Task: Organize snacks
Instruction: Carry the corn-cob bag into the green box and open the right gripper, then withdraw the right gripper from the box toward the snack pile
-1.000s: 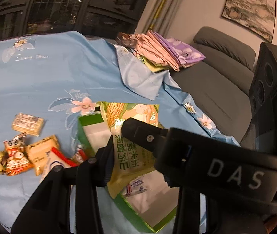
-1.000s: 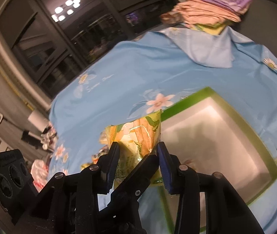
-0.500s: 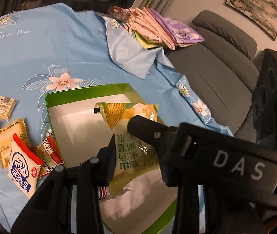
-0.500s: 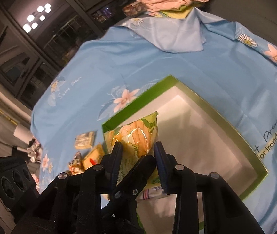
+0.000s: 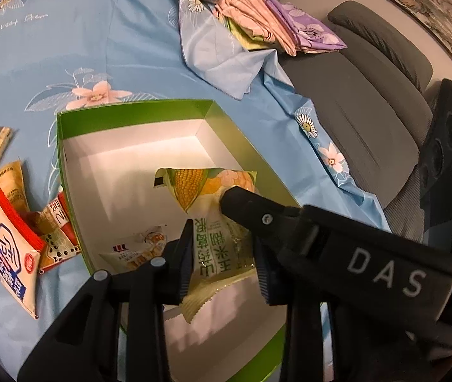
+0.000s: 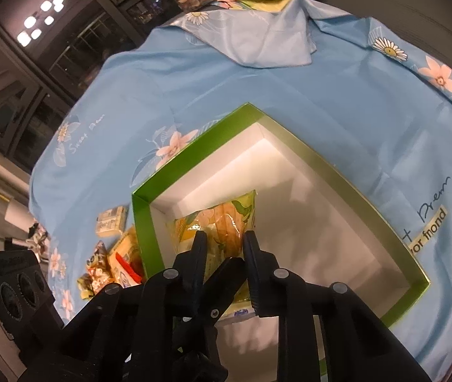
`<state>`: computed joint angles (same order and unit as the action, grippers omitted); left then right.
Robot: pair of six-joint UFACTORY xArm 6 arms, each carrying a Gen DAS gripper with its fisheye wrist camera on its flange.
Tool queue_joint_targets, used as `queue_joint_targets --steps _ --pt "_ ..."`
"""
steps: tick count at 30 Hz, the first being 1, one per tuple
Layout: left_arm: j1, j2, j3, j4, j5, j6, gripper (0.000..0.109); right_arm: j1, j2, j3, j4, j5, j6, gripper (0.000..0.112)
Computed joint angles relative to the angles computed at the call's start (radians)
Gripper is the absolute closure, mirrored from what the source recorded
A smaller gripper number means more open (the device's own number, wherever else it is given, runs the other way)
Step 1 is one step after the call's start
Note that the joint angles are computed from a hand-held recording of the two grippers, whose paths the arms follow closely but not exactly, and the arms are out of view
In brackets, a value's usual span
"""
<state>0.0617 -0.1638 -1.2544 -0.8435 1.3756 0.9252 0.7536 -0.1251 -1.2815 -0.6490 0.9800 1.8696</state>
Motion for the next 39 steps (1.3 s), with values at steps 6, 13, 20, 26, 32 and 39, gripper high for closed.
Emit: queue_joint_targets --steps 6,13,20,26,32,39 --pt "-0.003 0.012 -0.007 0.019 0.019 -0.019 0.075 -0.006 0.012 -0.014 0.032 0.024 -0.031 0.089" --pt "-0.011 -0.01 0.018 0.048 -0.027 0.013 0.074 0.015 0.026 -0.059 0.026 0.14 -0.019 0.091" --pt "0.049 0.005 -0.028 0.0 0.024 0.025 0.049 0.041 0.022 -0.075 -0.031 0.191 0.006 0.091" --pt "0.15 0.025 -0.077 -0.019 0.044 0.046 0.028 0.057 0.048 -0.121 -0.063 0.234 -0.005 0.072" --pt "0.275 0.061 -0.144 -0.008 0.039 0.04 0.016 0.078 0.085 -0.172 -0.119 0.23 -0.029 0.047" --pt "0.396 0.1 -0.189 0.04 -0.039 0.035 0.013 0.095 0.138 -0.241 -0.141 0.202 -0.075 0.039"
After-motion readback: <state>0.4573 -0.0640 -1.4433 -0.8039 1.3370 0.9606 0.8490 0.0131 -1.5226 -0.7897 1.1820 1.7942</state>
